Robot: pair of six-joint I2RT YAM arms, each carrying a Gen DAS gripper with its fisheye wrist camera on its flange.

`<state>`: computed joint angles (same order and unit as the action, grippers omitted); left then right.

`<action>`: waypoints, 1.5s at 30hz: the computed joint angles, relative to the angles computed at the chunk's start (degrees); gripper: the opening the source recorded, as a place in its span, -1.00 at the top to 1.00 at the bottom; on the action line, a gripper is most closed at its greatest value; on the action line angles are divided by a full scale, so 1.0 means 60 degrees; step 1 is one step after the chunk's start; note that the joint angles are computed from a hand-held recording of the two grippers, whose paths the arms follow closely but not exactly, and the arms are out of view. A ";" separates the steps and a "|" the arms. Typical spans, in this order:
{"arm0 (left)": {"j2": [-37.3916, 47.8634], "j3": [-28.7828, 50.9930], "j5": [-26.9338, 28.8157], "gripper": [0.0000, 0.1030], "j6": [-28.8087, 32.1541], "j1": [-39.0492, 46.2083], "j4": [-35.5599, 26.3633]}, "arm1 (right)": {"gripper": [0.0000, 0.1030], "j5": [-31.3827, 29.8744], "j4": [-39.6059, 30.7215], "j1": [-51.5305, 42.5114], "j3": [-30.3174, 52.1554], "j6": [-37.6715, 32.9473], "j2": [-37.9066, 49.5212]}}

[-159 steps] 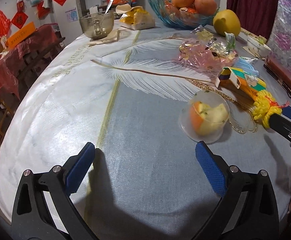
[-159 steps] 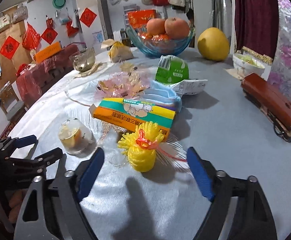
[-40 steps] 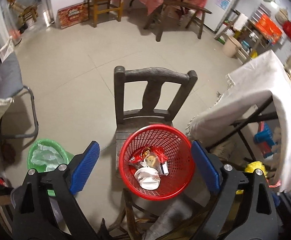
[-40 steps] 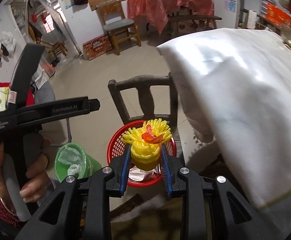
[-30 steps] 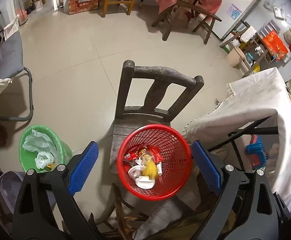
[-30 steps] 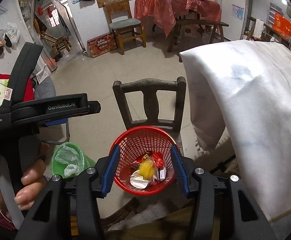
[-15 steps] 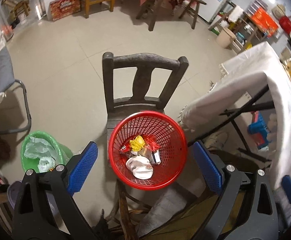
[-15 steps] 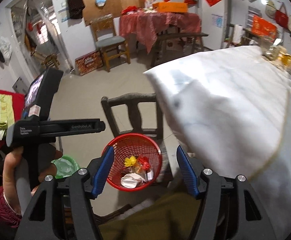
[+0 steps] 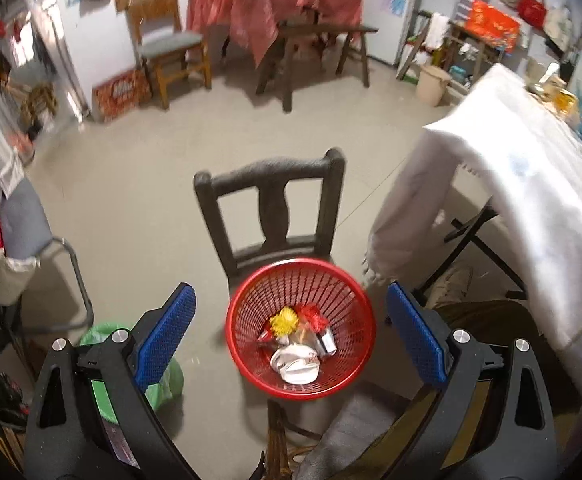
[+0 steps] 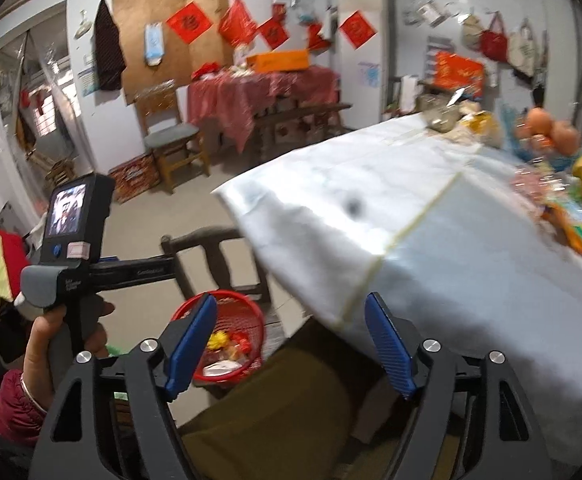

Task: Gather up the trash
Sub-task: 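Move both open grippers back over the table, then grasp the striped snack box with the left gripper while the right gripper grasps the blue face mask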

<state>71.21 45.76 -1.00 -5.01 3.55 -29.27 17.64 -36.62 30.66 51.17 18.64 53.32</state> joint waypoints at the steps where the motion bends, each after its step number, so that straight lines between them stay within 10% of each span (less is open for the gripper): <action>1: -0.0168 -0.0039 -0.0056 -0.80 -0.0020 -0.0187 -0.0021 | -0.50 0.0178 -0.0225 -0.0129 -0.0081 -0.0040 -0.0441; 7: -0.1078 -0.0134 -0.0171 -0.83 -0.0163 -0.1408 -0.0363 | -0.61 0.0108 -0.0821 -0.1658 -0.0371 -0.0612 -0.1968; 12: -0.1285 0.0079 -0.0811 -0.85 -0.0310 -0.2637 -0.0565 | -0.70 -0.2464 -0.0537 -0.5766 -0.0717 -0.2004 -0.2530; 19: -0.0541 0.0820 -0.1626 -0.86 -0.0612 -0.4232 -0.0674 | -0.70 -0.5352 0.0348 -0.9813 -0.0939 -0.3088 -0.1413; 32: 0.2838 0.3862 -0.2181 -0.86 -0.0654 -0.6511 -0.0660 | -0.80 -0.6596 0.2193 -1.3147 -0.0513 -0.4031 0.1292; 41: 0.6171 0.8663 -0.0603 -0.86 -0.0258 -0.7586 -0.2221 | -0.80 -0.7050 0.3107 -1.4589 0.0554 -0.3927 0.3304; 45: 0.8682 1.2922 0.0254 -0.86 -0.0099 -0.8395 -0.3949 | -0.80 -0.7097 0.3445 -1.4912 0.0739 -0.3767 0.3524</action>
<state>123.30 123.29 0.52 -5.60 -46.82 -52.97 -24.94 -15.95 -58.82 55.61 -3.96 74.46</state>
